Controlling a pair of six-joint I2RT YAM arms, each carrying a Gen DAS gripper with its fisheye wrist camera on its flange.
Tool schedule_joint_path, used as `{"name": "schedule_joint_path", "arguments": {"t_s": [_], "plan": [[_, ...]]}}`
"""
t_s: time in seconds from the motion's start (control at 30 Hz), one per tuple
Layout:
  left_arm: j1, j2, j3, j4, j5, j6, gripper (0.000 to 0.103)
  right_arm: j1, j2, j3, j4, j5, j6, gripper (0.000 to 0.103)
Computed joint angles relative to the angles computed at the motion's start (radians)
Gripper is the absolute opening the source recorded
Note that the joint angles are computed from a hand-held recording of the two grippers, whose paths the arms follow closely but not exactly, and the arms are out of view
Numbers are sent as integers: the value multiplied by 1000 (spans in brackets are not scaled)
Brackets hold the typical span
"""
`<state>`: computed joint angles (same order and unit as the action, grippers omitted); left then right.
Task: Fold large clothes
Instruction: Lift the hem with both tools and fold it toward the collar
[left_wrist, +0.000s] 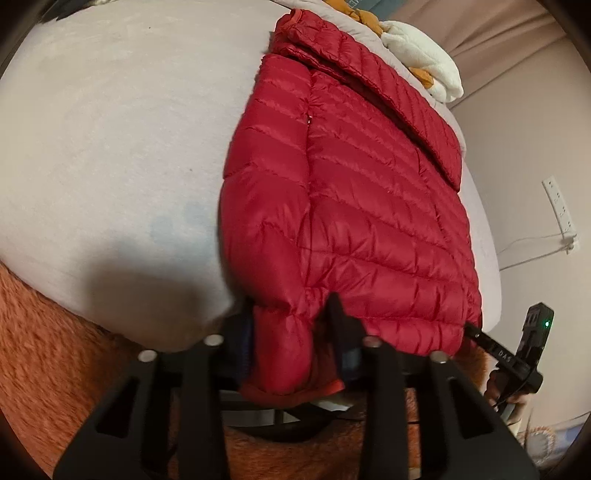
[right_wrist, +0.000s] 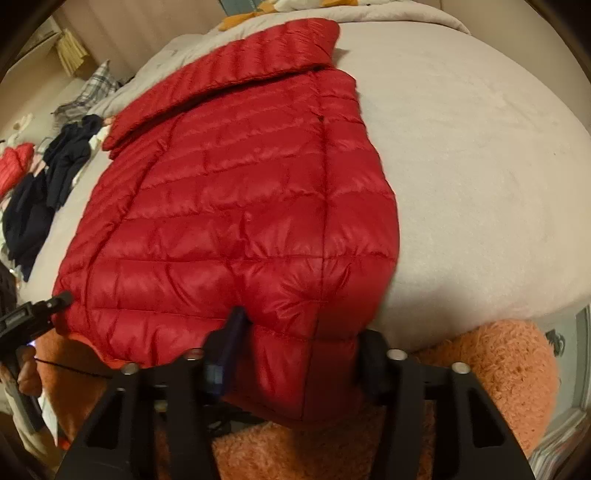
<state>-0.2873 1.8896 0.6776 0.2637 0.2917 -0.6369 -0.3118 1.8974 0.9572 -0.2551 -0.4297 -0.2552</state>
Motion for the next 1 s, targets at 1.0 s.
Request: {"name": "schedule_joint_path", "arguments": {"t_s": [1.0], "plan": [[-69, -522, -15, -154, -257, 114, 13, -39, -339, -43, 143, -288, 77, 15]]}}
